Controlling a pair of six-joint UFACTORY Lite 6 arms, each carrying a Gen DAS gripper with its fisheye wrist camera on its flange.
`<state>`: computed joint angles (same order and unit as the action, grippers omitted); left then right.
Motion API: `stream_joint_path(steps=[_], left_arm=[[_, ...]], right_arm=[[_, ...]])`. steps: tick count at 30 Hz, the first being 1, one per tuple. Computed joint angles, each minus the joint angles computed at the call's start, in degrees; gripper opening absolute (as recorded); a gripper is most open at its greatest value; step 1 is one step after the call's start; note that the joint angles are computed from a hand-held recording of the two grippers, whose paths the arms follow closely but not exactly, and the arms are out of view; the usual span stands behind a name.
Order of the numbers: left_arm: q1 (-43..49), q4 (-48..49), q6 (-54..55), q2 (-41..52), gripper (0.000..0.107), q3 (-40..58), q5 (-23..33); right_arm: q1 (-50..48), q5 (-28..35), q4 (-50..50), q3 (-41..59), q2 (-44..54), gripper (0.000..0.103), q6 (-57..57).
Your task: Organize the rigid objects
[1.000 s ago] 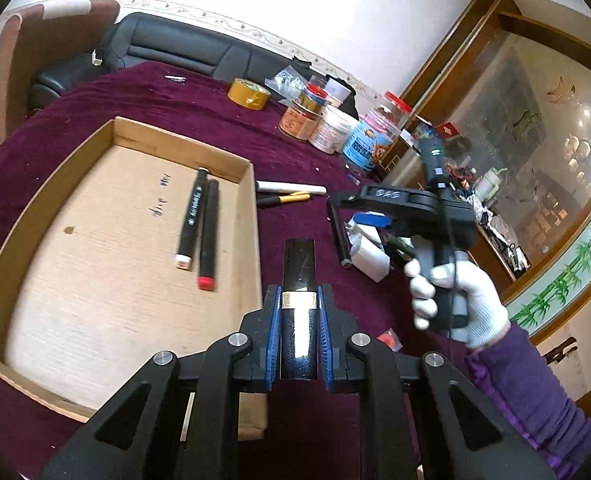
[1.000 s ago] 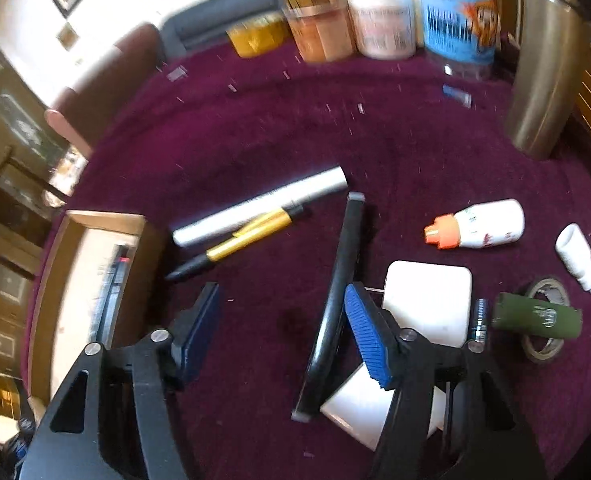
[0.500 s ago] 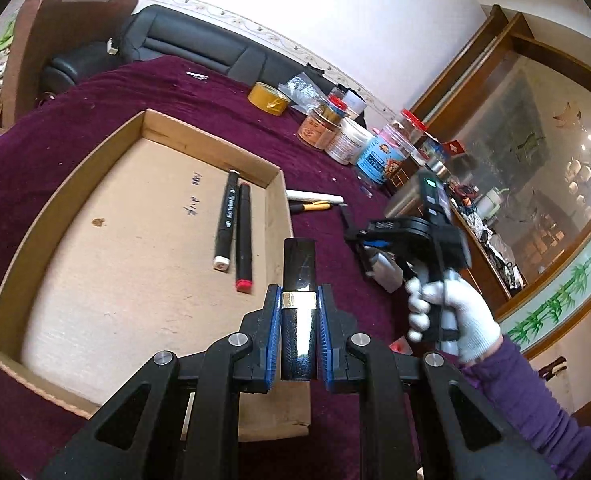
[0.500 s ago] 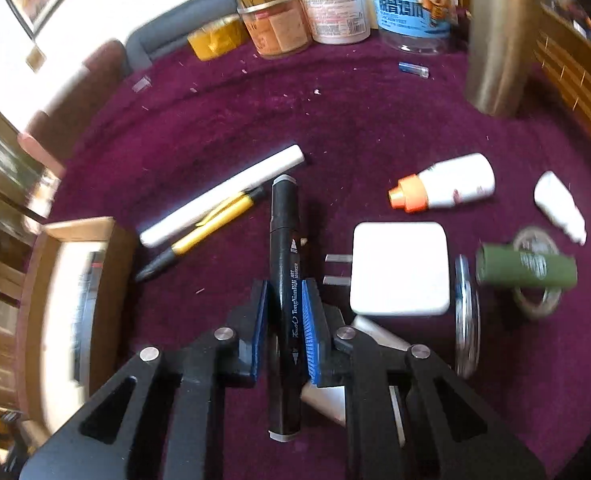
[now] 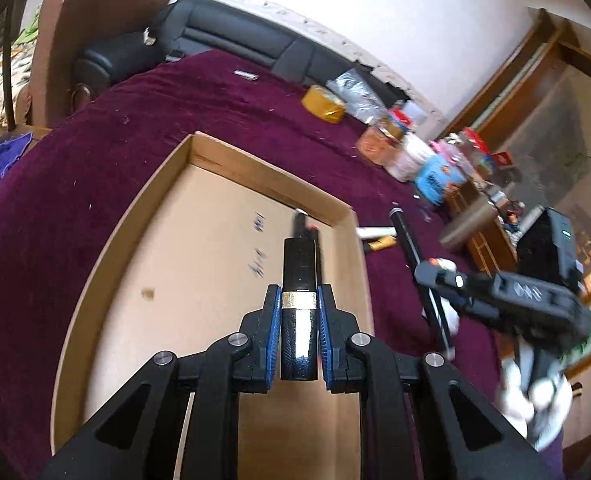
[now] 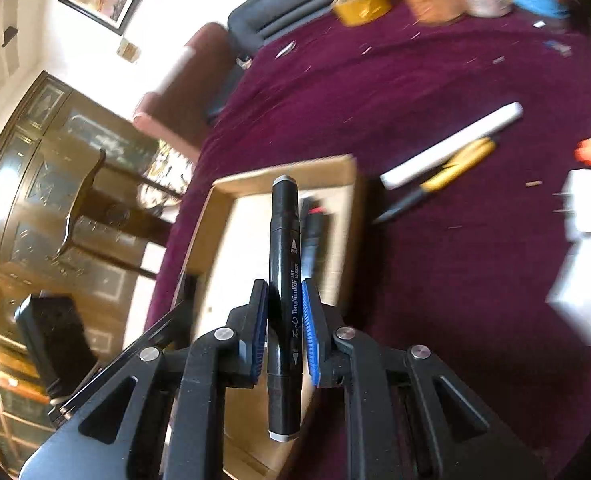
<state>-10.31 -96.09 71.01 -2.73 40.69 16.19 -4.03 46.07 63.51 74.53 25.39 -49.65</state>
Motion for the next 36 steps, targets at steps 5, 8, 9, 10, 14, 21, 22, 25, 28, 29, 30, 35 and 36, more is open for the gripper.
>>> stream_joint_path(steps=[5,8,9,10,14,21,22,25,28,29,30,35,36], left_arm=[[2.7,5.8,-4.9,14.6,0.014,12.1,0.7],[4.2,7.1,-6.3,21.1,0.014,17.3,2.1],[4.6,7.4,-6.8,22.7,0.014,18.5,2.7],[5.1,7.4,-6.7,24.3,0.014,19.7,3.1],[6.0,6.8,-6.6,26.7,0.014,21.4,4.3],[7.6,2.5,-4.1,22.8,0.040,17.7,6.9],[7.5,2.3,-4.0,21.7,0.040,17.0,6.9],[6.7,1.4,-3.2,16.8,0.046,13.6,6.5],[5.1,1.0,-3.3,10.3,0.058,8.9,5.9],[4.1,1.1,-3.9,8.1,0.059,7.4,5.7],[2.9,1.4,-4.5,6.4,0.061,6.4,5.5],[-8.1,7.0,-12.3,0.4,0.065,4.7,-0.5],[-11.2,10.7,-16.4,0.9,0.065,6.1,-2.6]], right_arm=[[6.8,-2.6,1.1,6.5,8.3,0.015,5.6],[8.3,-3.0,0.9,10.3,12.3,0.015,8.6],[8.4,-2.8,0.7,11.3,13.3,0.015,9.3],[8.8,-3.0,0.2,12.7,14.4,0.015,10.2],[9.2,-2.3,-1.2,14.8,16.3,0.016,12.1],[8.2,-3.0,-2.4,13.1,13.2,0.025,11.5],[7.2,-2.8,-1.9,11.4,11.4,0.028,10.1],[3.5,-2.4,-0.6,5.4,5.0,0.034,4.7],[-3.4,-4.5,2.0,-5.1,-6.1,0.044,-5.8],[-6.5,-5.9,3.7,-9.4,-10.5,0.052,-10.7],[-9.8,-7.6,6.0,-13.2,-14.5,0.058,-15.7],[-27.0,-8.5,10.6,-15.4,-13.1,0.083,-25.5],[-29.8,-7.0,9.3,-12.9,-9.8,0.083,-24.3]])
